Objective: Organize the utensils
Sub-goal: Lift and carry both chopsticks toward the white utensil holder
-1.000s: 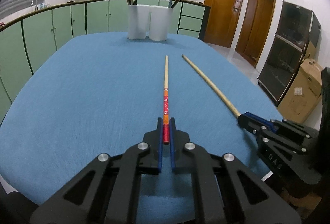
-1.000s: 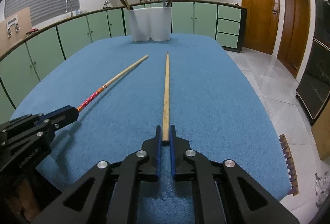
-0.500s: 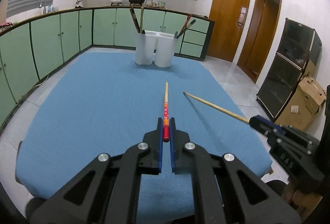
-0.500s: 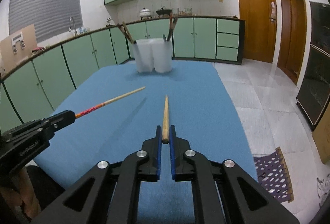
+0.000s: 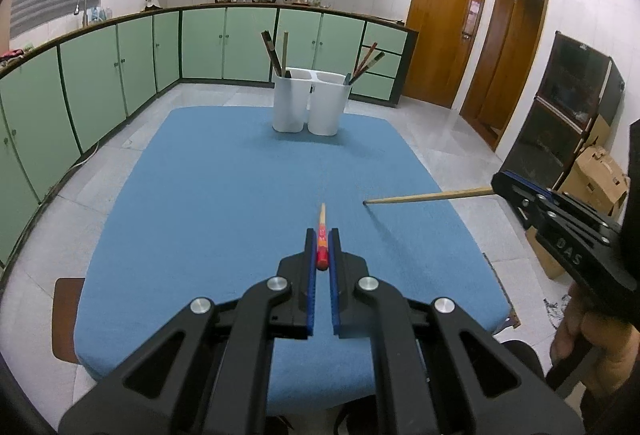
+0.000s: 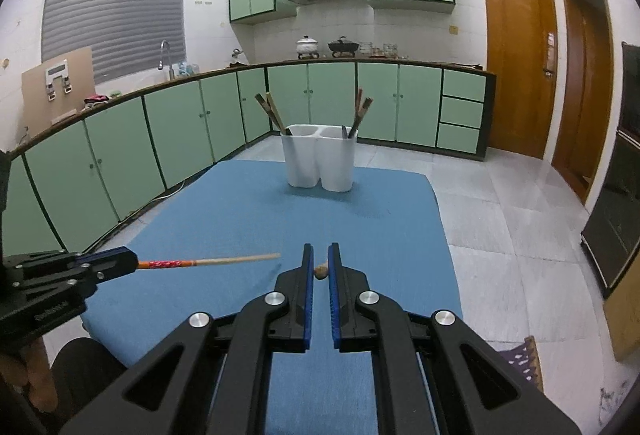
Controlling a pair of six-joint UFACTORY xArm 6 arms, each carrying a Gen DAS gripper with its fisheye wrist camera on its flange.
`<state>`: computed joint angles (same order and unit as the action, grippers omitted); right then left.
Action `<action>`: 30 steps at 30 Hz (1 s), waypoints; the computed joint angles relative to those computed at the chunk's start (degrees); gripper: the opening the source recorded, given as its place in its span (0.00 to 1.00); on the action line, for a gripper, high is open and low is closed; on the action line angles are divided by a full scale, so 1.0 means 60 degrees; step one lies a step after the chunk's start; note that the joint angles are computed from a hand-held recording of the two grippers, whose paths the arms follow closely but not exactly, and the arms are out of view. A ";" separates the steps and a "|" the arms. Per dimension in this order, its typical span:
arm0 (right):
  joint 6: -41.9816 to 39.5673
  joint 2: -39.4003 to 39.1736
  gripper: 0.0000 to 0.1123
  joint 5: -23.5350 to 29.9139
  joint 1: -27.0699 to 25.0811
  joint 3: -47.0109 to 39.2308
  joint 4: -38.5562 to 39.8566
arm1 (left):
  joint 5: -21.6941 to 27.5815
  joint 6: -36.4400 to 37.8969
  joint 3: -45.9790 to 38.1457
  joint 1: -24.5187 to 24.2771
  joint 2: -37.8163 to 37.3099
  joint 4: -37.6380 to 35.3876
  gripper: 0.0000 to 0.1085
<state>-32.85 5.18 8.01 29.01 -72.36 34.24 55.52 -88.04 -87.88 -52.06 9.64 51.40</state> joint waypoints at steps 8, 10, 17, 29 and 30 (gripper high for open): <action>0.0167 0.0591 0.06 0.0401 0.0010 -0.1046 -0.0465 | 0.0112 0.0453 0.0005 0.0214 -0.0292 0.0072 0.04; 0.0223 0.0754 0.06 0.0559 -0.0024 -0.1339 -0.0584 | 0.0030 0.0687 -0.0083 0.0331 -0.0293 -0.0043 0.04; 0.0630 0.1613 0.06 0.1560 -0.0186 -0.2937 -0.1403 | 0.0140 0.1723 -0.1055 0.0587 0.0118 -0.0370 0.04; 0.1194 0.3381 0.06 0.3207 -0.0411 -0.6008 -0.2435 | -0.0014 0.3311 -0.2464 0.1127 0.0943 -0.1011 0.04; 0.1208 0.3468 0.06 0.3297 -0.0409 -0.6162 -0.2466 | -0.0050 0.3459 -0.2590 0.1191 0.1048 -0.1133 0.04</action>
<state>-25.60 25.99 27.79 26.56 -109.33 19.45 55.22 -67.29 -103.42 -44.92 15.93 44.60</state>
